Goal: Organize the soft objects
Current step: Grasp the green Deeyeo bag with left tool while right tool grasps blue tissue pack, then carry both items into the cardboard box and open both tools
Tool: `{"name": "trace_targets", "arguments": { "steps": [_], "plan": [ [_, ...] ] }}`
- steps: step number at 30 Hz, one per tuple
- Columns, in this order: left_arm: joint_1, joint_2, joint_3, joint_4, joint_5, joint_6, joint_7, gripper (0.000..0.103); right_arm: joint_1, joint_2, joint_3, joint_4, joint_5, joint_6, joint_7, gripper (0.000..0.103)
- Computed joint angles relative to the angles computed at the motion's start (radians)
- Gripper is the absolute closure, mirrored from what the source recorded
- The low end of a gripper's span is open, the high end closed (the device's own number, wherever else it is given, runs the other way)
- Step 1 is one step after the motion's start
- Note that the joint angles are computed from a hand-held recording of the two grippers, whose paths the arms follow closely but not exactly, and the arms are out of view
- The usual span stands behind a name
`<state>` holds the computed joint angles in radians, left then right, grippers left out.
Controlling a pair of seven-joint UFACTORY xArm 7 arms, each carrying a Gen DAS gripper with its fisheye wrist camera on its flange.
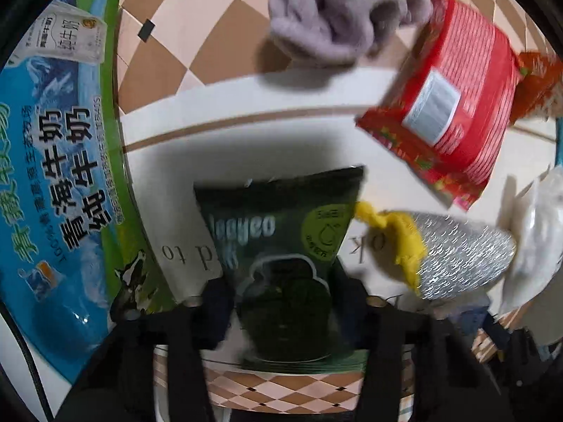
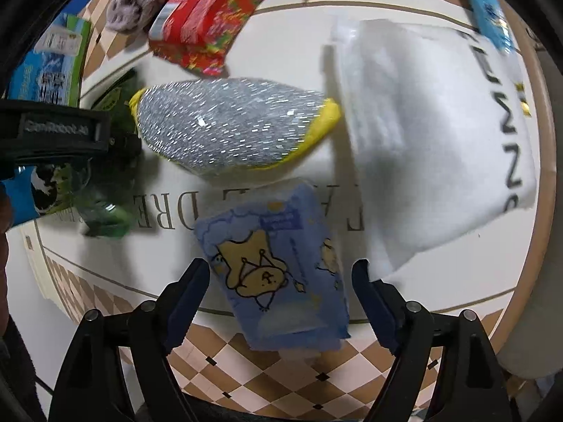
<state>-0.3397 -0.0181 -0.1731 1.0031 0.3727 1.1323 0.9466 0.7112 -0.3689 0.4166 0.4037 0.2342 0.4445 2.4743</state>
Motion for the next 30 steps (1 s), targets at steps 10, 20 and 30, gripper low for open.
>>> {"name": "trace_targets", "arguments": {
  "steps": [10, 20, 30],
  "plan": [
    [0.091, -0.061, 0.053, -0.089, -0.012, -0.126, 0.157, 0.065, 0.01, 0.203, -0.075, 0.089, 0.089, -0.09, -0.218, 0.013],
    [0.151, -0.14, 0.094, -0.121, -0.084, -0.134, 0.331, 0.072, 0.001, 0.299, -0.028, 0.192, 0.039, -0.042, -0.047, 0.052],
    [0.191, -0.035, 0.124, 0.407, -0.346, 0.374, 0.507, 0.072, -0.015, 0.253, 0.032, 0.442, -0.451, 0.245, 0.427, 0.054]
  ]
}}
